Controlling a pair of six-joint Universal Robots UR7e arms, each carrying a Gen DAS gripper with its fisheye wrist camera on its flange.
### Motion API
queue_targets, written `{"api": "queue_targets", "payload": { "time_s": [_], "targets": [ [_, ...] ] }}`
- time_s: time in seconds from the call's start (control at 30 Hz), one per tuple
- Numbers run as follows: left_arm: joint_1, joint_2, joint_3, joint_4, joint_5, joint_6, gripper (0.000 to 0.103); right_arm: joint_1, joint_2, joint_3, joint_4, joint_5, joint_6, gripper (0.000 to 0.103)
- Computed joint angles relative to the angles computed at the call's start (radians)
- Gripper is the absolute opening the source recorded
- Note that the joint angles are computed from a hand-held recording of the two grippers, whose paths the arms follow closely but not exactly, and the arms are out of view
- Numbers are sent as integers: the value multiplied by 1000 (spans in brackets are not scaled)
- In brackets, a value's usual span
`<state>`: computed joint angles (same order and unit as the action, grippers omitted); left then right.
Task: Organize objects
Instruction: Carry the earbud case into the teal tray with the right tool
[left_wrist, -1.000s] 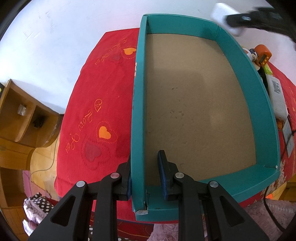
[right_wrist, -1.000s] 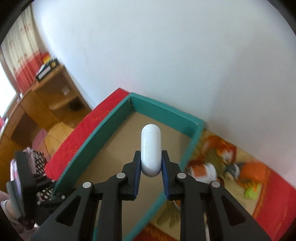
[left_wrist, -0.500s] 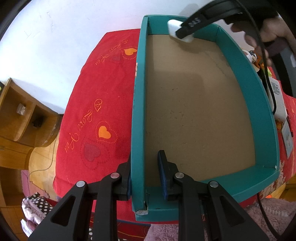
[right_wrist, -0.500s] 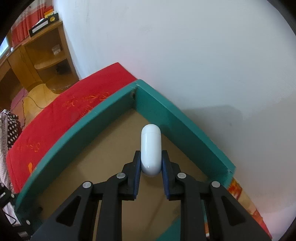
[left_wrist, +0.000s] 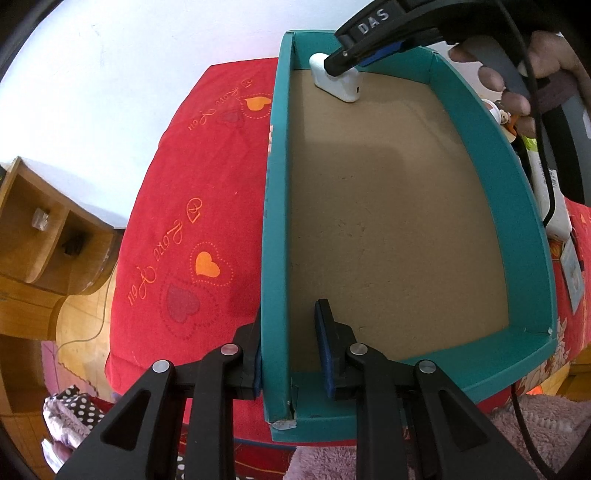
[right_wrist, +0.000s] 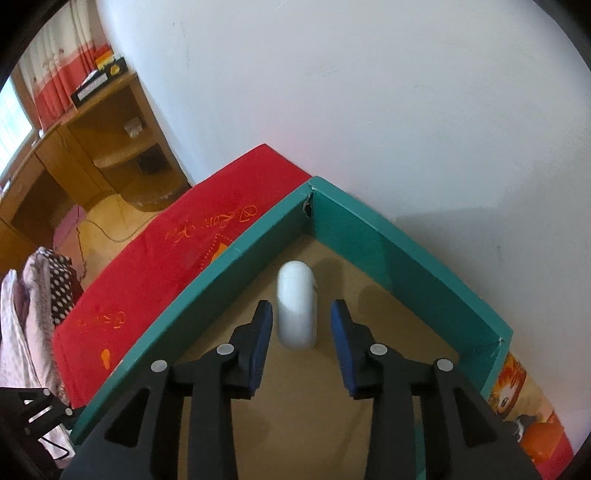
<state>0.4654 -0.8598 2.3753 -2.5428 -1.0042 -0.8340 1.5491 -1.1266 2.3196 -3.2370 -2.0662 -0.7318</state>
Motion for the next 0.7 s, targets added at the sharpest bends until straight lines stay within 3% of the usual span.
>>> {"api": "queue_targets", "payload": {
  "time_s": [0.3, 0.7],
  "targets": [
    [2, 9, -5, -8, -1, 2, 24, -38, -46, 21, 73, 86, 33, 33],
    [2, 9, -6, -9, 0, 1, 24, -11, 62, 4, 8, 10, -1, 33]
  ]
}}
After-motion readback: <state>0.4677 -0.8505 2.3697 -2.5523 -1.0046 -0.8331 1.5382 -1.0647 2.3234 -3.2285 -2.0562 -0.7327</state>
